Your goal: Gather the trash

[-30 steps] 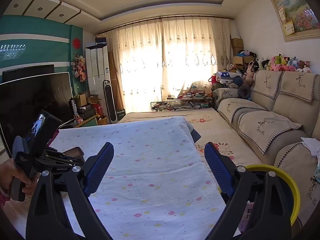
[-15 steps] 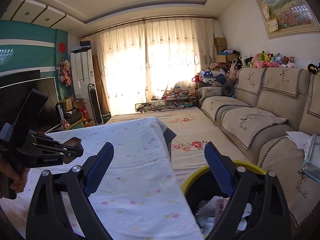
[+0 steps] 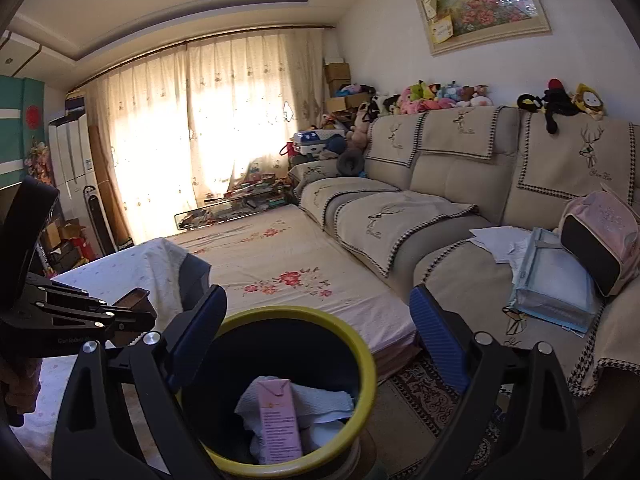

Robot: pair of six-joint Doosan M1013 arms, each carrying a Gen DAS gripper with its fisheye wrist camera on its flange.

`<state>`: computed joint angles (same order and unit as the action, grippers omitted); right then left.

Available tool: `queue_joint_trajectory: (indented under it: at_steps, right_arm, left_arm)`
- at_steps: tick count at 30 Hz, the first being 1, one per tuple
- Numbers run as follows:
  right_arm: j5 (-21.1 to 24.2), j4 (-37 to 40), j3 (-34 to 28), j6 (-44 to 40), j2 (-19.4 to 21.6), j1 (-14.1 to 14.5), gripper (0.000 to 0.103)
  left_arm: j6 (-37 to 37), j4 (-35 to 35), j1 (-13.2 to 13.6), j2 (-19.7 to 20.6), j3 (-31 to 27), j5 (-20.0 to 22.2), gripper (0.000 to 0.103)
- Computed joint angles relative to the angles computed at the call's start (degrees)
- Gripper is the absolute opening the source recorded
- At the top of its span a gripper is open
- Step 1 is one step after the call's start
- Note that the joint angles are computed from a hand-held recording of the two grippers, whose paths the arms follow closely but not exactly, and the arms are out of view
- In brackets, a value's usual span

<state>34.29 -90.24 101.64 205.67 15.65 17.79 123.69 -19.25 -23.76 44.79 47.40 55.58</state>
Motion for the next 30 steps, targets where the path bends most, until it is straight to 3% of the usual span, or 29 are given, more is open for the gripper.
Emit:
queue_joint_trajectory:
  at_steps: [8, 9, 11, 12, 15, 18, 23, 28, 30]
  right_arm:
    - [2.52, -0.39, 2.47, 2.77, -1.31, -2.02, 0.088]
    - [2.45, -0.29, 2.72, 2.88, -1.44, -2.23, 0.089]
    - [2.14, 0.35, 2.89, 2.64, -1.54, -2.5, 0.089]
    - [2.21, 0.58, 2.86, 2.49, -1.55, -2.45, 0.089]
    - [2.42, 0.43, 2.98, 2.46, -1.74, -2.37, 0.089]
    - [2.27, 0.03, 3.1, 2.67, -2.06, -2.2, 0.089]
    - [-1.14, 0.58, 2.6, 0.41, -2.59, -1.54, 0.093]
    - [-6.23, 2.57, 0.99, -5.41, -2.59, 0.29, 0.096]
    - [-8.57, 3.28, 0.29, -7.74, -2.51, 1.37, 0.096]
  left_arm:
    - [-6.01, 3.22, -3.77, 8.12, -12.11, 7.66, 0.006]
    - [-7.39, 4.05, -4.09, 9.29, -13.82, 8.69, 0.01]
    - [-10.39, 6.31, -4.6, 10.79, -15.75, 9.47, 0.056]
    - [-11.5, 7.0, -4.79, 10.9, -15.6, 8.89, 0.062]
    - [-12.78, 7.53, -4.5, 9.67, -13.06, 7.34, 0.064]
    - [-12.93, 7.55, -3.71, 4.79, -5.14, 0.11, 0.077]
    - [-14.72, 8.68, -2.0, -6.31, 11.88, -18.0, 0.096]
    - [-24.31, 14.3, 0.54, -16.16, 25.86, -29.69, 0.098]
    - [-33.16, 22.15, 1.45, -19.62, 30.72, -33.41, 0.098]
